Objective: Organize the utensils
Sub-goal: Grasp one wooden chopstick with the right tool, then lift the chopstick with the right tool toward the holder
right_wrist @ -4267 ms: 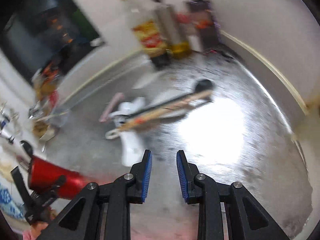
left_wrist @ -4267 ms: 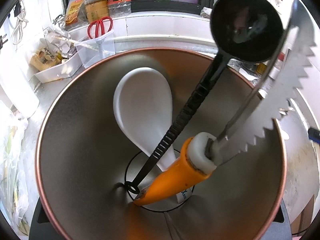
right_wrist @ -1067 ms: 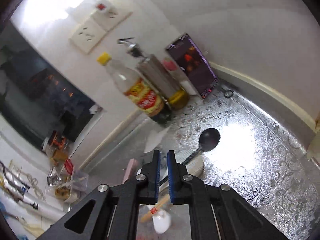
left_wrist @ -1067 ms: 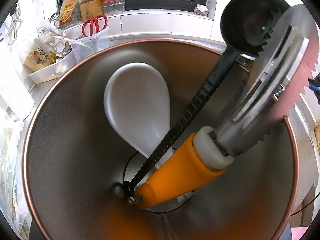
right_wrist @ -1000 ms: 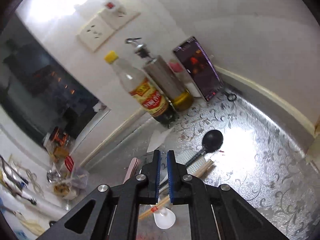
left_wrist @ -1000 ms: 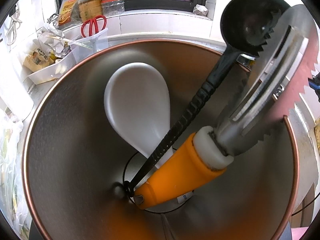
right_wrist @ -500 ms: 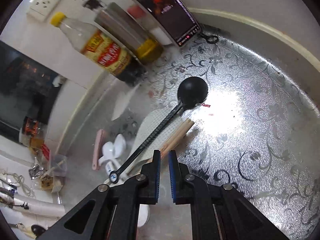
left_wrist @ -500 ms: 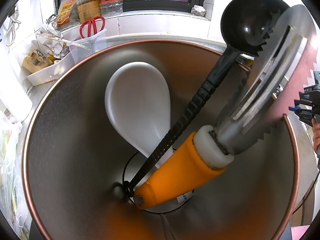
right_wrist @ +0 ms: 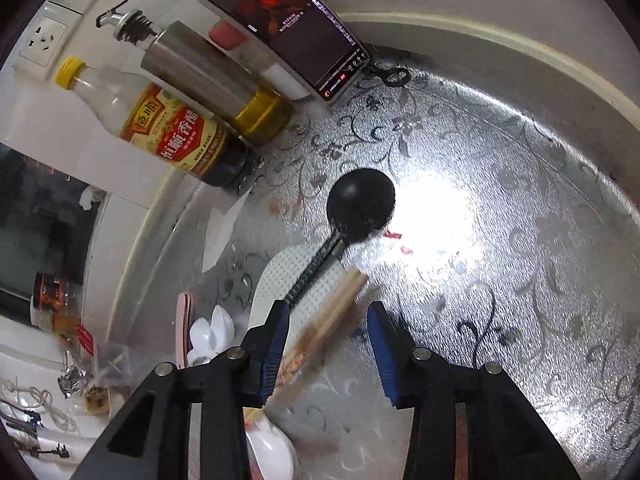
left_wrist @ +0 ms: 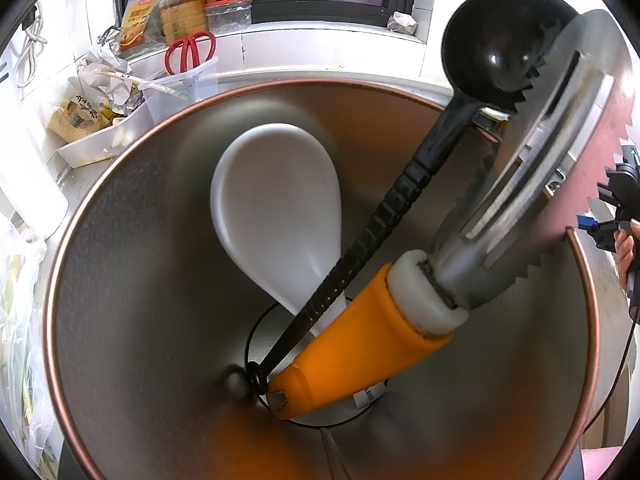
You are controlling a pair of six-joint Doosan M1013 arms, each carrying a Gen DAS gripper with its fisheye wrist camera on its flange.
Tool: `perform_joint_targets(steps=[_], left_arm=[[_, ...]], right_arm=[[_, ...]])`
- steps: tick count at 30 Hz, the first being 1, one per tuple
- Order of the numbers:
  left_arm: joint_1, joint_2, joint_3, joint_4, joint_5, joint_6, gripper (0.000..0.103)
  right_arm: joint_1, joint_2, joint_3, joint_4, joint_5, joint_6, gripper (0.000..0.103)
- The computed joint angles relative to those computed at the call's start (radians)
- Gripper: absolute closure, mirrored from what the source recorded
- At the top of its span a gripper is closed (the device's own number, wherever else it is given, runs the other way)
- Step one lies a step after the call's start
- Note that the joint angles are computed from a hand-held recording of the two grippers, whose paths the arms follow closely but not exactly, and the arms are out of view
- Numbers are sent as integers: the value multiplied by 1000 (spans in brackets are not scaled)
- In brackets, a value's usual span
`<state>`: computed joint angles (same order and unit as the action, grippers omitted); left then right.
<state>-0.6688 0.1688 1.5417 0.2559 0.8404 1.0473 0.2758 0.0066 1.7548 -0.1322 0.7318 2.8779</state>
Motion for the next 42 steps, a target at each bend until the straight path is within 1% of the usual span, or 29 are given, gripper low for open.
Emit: perform_joint_targets(steps=[4,6,8,10,11,13,15,19,23,27,31,36,42], left_arm=[[-3,1,-1,6,3,-10,14],[-4,0,-1,9,4,-15,13],[-4,0,-1,11,4,-18,13],[-5,0,0,14,4,-22,13],[-5,0,0,13,4,-21,13],[-5,0,0,13,4,-21,13],[-5,0,0,12,4,-19,13],[-5,0,-1,14,6,-19,13],[-5,0,0,13,7,-18,13],[-4,-1,0,13,6,-18,13],[-4,-1,0,14,6,-20,13],[-3,-2,1,12,6,-16,13],[-3,-2,1,12,6,-16,14]], right_arm=[[3,20,-19,-20,18,14,59],[10,34,-33,-47,39,26,63],[18,45,-48,-75,62,32,68],[24,56,-57,-91,75,36,79],[27,60,-59,-106,81,44,80],[30,61,-57,-122,77,57,84],[27,56,-45,-126,53,63,88],[26,30,-20,-155,-1,80,91],[38,6,-12,-211,-39,88,93],[53,-19,-8,-240,-72,75,94],[75,-34,-19,-278,-88,50,95],[102,-47,-37,-285,-126,-7,97],[132,-49,-71,-278,-196,-87,97]])
